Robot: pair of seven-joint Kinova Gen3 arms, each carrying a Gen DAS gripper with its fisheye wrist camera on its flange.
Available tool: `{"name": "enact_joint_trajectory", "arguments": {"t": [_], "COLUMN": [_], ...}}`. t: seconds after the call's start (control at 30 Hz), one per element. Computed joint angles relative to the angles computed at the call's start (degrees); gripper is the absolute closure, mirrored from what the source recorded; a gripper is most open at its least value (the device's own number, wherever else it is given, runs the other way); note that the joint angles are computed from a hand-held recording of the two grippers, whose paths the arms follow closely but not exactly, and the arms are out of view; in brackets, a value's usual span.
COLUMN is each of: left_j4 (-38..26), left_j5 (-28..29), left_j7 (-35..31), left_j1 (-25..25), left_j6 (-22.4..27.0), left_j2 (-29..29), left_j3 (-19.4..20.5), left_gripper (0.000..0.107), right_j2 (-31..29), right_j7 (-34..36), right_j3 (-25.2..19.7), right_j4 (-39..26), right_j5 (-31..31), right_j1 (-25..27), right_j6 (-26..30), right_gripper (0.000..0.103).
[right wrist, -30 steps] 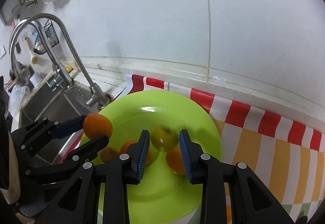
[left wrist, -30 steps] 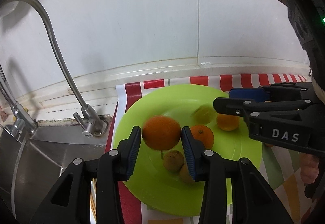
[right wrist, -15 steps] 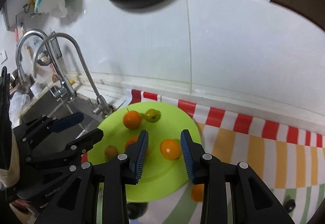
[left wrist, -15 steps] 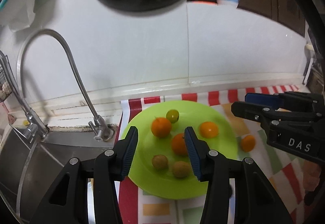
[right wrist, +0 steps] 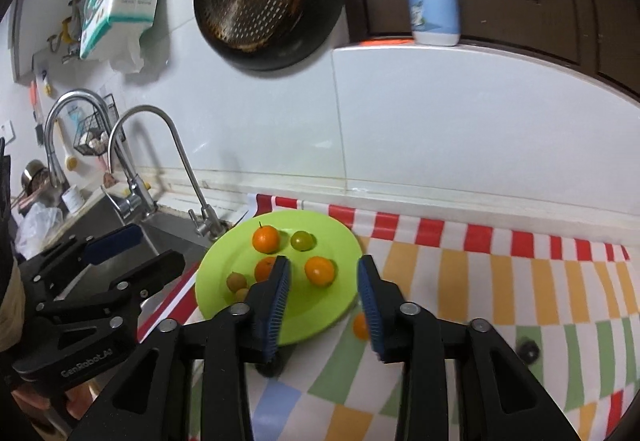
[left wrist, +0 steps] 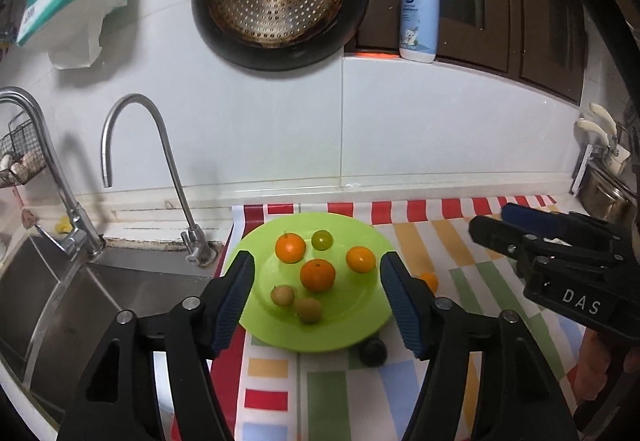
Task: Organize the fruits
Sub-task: 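Open both grippers and lift them away from the green plate, then move left gripper to dark plum while right gripper approaches green tomato-like fruit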
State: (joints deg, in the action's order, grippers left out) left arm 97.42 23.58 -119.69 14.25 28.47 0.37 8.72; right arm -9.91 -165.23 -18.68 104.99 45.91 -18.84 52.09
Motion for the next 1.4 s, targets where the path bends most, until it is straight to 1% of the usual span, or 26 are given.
{"name": "enact_joint_trajectory", "arguments": {"t": [0.03,0.1,0.13,0.17,0.2,0.27,0.3,0.33,0.37,0.4,0.47,0.53,0.63,0.67,0.77,0.83,1.0,1.03,1.1,1.2,1.23,1.37,1.4], "left_j4": [0.49,1.06,1.55,2.03,2.41,3.58,4.45,5.00,5.46,6.15,7.11,8.34,9.09,9.38,10.37,11.43,14.92,15.36,16.35,17.21,17.18,17.04,17.06], "left_j5": [-0.22,-1.58,-1.86,-2.99,-3.90,-4.38,-5.52,-6.57,-7.29,-7.75,-8.40,-9.06,-10.15,-10.18,-12.81,-16.40,-23.86,-24.97,-28.00,-31.83,-32.73,-37.27,-39.43], "left_j7": [0.17,1.46,1.63,2.74,3.64,4.08,5.10,6.06,6.84,7.50,8.66,9.89,12.30,13.25,17.73,21.58,29.32,30.46,33.71,37.60,38.33,42.95,45.03], "left_j1": [0.08,0.43,1.09,0.85,1.09,1.71,1.89,2.08,2.29,2.55,3.00,3.32,3.62,3.66,2.87,1.68,-0.42,-0.72,-2.28,-3.65,-3.60,-3.91,-4.65], "left_j6": [0.02,0.04,-0.10,-0.31,-0.61,-1.57,-2.47,-3.09,-3.43,-3.78,-4.25,-4.84,-4.02,-3.70,-4.06,-5.06,-8.47,-8.83,-9.29,-9.28,-9.09,-7.95,-7.84], "left_j2": [-0.72,-1.71,-2.36,-3.05,-3.48,-4.70,-5.49,-5.92,-6.34,-6.94,-7.66,-8.44,-9.12,-9.41,-10.14,-10.79,-12.37,-12.49,-12.85,-12.80,-12.56,-11.26,-10.84], "left_j3": [0.03,0.10,-0.39,0.18,0.24,0.05,0.31,0.48,0.49,0.43,0.23,0.15,0.19,0.19,1.67,3.74,7.76,8.28,10.52,13.14,13.39,15.60,17.03], "left_gripper": [0.037,0.036,0.035,0.033,0.030,0.025,0.022,0.020,0.019,0.018,0.016,0.013,0.011,0.011,0.010,0.010,0.010,0.010,0.010,0.010,0.010,0.009,0.009], "right_j2": [-0.62,-1.26,-1.77,-2.32,-2.64,-3.06,-3.22,-3.42,-3.54,-3.66,-3.45,-3.38,-3.00,-2.71,-1.89,-1.21,-0.56,-0.42,-0.05,-0.14,-0.36,-1.18,-1.40], "right_j7": [-1.77,-3.36,-4.04,-4.60,-5.37,-6.64,-7.40,-8.05,-9.17,-10.29,-12.46,-14.32,-16.91,-17.86,-20.72,-22.74,-27.63,-28.90,-30.71,-33.51,-34.73,-38.06,-38.77], "right_j3": [-1.24,-2.60,-3.21,-3.51,-4.12,-5.66,-6.42,-6.80,-7.59,-8.36,-10.22,-11.01,-12.35,-12.87,-13.85,-14.53,-14.62,-14.68,-14.30,-13.04,-12.47,-10.86,-10.71], "right_j4": [0.31,0.49,0.55,0.80,0.87,0.80,0.74,0.82,0.88,1.04,1.18,1.38,1.70,1.80,2.11,2.19,2.91,3.22,3.62,4.35,4.60,6.16,6.58], "right_j5": [1.07,2.10,2.24,2.36,2.71,3.60,3.98,4.19,4.65,5.19,6.40,7.06,7.97,8.23,8.76,8.47,7.32,6.86,5.99,3.84,2.68,-0.58,-1.21], "right_j1": [-0.03,-0.29,-0.50,-0.61,-0.63,-0.85,-1.01,-1.26,-1.44,-1.70,-2.51,-3.74,-5.78,-6.49,-8.55,-9.96,-13.48,-14.20,-15.48,-17.33,-17.78,-18.44,-18.43], "right_j6": [1.81,4.51,6.02,6.78,7.84,11.03,12.74,13.73,15.33,16.88,21.01,23.98,28.76,30.62,35.56,39.36,45.56,46.86,48.95,50.49,50.61,49.86,49.51], "right_gripper": [0.054,0.054,0.053,0.049,0.046,0.046,0.045,0.043,0.038,0.035,0.034,0.034,0.034,0.031,0.029,0.029,0.029,0.029,0.029,0.029,0.029,0.029,0.029]}}
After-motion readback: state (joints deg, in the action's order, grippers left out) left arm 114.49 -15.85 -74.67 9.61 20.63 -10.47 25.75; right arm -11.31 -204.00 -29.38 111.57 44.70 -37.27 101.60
